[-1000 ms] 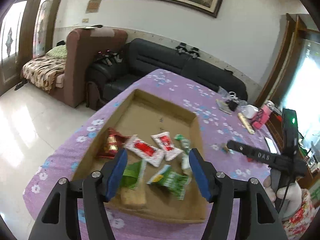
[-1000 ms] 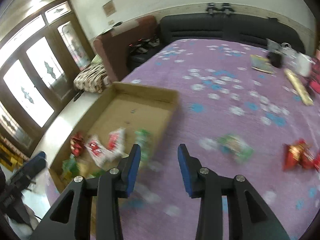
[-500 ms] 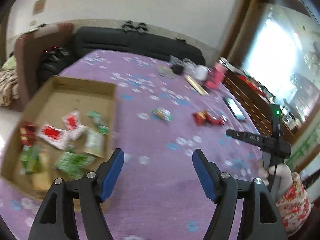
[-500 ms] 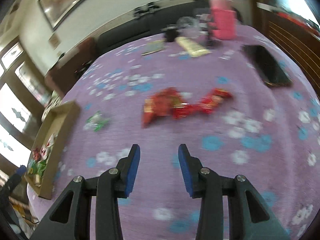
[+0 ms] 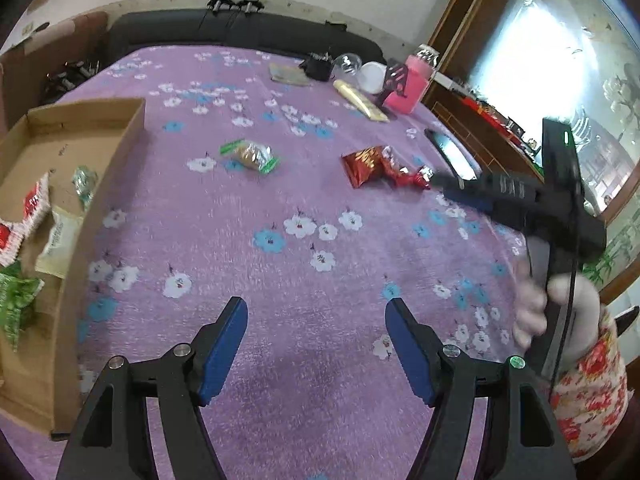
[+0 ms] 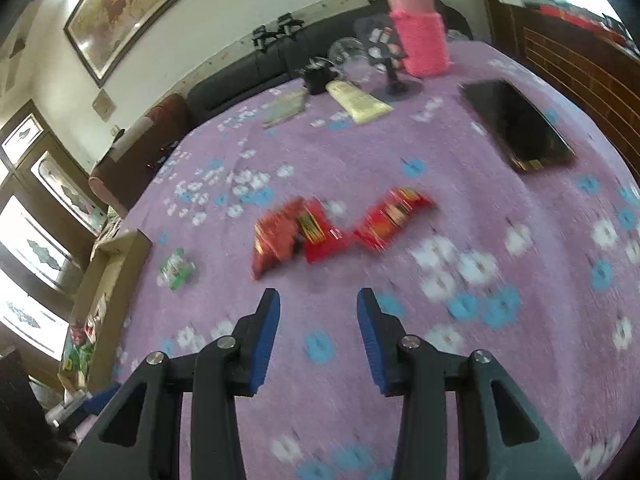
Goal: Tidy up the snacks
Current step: 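Grasp the clear nut bag with the left tool while the right tool grasps a red candy bag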
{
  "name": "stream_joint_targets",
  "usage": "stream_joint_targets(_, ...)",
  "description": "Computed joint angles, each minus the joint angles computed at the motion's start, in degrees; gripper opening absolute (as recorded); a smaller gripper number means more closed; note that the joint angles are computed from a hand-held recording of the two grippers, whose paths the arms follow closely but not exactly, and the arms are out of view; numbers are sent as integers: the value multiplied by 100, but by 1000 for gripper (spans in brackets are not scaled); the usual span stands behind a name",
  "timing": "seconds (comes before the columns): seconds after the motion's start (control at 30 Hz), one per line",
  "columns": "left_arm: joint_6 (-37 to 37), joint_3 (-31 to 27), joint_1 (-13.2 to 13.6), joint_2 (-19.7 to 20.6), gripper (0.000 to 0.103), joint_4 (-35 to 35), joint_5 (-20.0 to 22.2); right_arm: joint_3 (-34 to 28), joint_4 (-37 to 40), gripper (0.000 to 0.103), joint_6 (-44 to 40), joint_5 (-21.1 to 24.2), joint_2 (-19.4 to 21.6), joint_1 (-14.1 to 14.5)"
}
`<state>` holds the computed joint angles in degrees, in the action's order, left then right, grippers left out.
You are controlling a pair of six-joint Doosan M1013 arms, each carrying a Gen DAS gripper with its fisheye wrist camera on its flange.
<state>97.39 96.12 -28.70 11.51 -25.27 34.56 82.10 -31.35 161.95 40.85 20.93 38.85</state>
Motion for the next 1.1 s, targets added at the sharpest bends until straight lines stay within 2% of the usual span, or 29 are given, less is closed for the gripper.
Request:
stream_joint_targets(0.2,-175,-24,4,85,75,20,148,-927,649,39,-1101,234,575,-234)
stream_joint_targets(0.3,-153,-23,-14,94,77,39,141,-1430,1174,39,-1795,711,915,-324)
stream_joint_targets(0.37,-66,-18,-6,93,79,-44,148,-1494,1960,39,-2456,733,973,-415)
stream_joint_targets(0.47,145,-2,31,97,85,-312,157,-1292,3712,39,-3835,453,860,-539)
stream_joint_targets(0.5,202,-7,38,104,86,-391,164,-1229,3969,39,-4067,367,815,-548)
stream_joint_targets(0.53,264,-4,42,107,89,-470,163,-1179,3927,39,-4082,324,762,-526)
stream_joint_targets(0.63,307,-18,18,119,94,-487,162,-1177,3022,40,-3381,441,715,-370)
stream_joint_targets(0.73,427,-17,26,124,98,-591,180,-1217,2385,46,-3039,466,755,-245)
stream_joint_targets(0.83,705,-7,84,141,102,-971,222,-1321,2195,55,-2842,427,865,-202)
stream_joint_targets(1.0,870,18,116,138,102,-1198,224,-1616,1911,59,-2348,814,1127,-78)
stream_joint_targets(1.1,1058,59,180,132,102,-1553,219,-1626,1613,59,-2083,836,1189,7)
